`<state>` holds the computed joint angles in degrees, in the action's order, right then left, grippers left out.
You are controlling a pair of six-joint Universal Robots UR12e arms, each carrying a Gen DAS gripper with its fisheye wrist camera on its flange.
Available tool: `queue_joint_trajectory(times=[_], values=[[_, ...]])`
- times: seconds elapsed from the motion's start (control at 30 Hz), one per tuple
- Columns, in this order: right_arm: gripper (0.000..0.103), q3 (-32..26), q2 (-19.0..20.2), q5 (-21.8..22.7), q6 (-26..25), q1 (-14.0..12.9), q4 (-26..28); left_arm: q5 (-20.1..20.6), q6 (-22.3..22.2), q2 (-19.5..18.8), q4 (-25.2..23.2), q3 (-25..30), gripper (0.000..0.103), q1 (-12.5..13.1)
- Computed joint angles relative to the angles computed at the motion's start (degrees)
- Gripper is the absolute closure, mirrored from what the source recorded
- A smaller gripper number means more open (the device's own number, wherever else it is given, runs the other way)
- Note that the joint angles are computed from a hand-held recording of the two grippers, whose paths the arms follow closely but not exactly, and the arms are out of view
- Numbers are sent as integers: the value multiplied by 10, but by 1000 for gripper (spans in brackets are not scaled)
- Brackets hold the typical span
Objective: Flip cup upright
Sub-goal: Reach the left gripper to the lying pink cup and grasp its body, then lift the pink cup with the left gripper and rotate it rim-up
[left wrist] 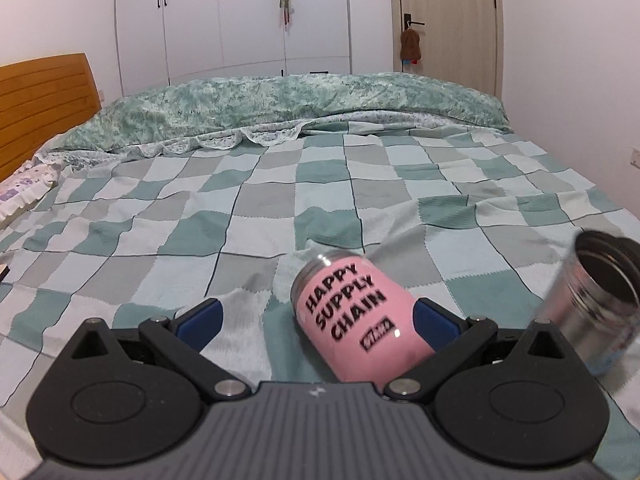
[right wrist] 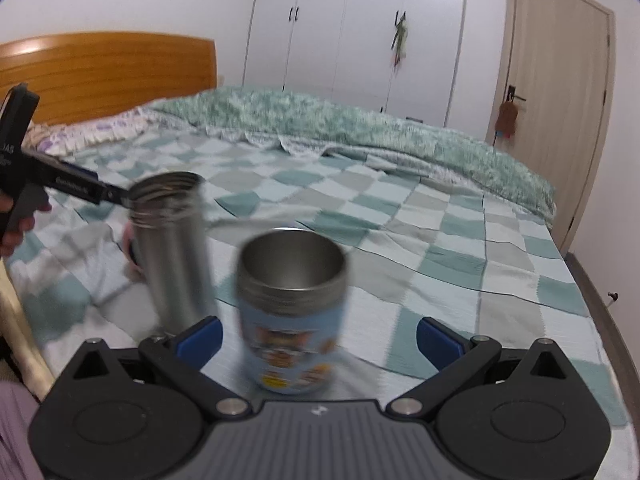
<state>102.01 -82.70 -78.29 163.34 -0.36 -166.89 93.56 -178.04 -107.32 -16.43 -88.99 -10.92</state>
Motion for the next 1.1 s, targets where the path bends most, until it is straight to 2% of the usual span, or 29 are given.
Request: queue_joint_trajectory(times=[0.13,0.27,0.4,0.57,0.7,0.77,0.87,0.97,1.1], values=[[0,-27,14,3,-44,-21,40,12,-2,-23,-20,34,0,-5],[0,-64,40,14,-93,-37,73,27,-9,-47,-68,74,0,-11],[0,-103,70,44,-143,-48,102,39,-12,-67,-110,105,0,-15],[0,-137,98,104,-191,-61,135,37,-48,-88,-183,143,0,-16],[0,-141,109,136,-203,-69,136,40,-63,-102,-250,170,0,-19],[0,-142,112,147,-206,-71,135,32,-68,-104,-262,174,0,-19],[0,-145,116,162,-212,-74,141,42,-82,-109,-288,188,0,-22],[0,-147,118,173,-218,-76,144,57,-75,-113,-305,198,0,-26],[0,-157,123,177,-220,-76,147,32,-73,-116,-334,209,0,-19]])
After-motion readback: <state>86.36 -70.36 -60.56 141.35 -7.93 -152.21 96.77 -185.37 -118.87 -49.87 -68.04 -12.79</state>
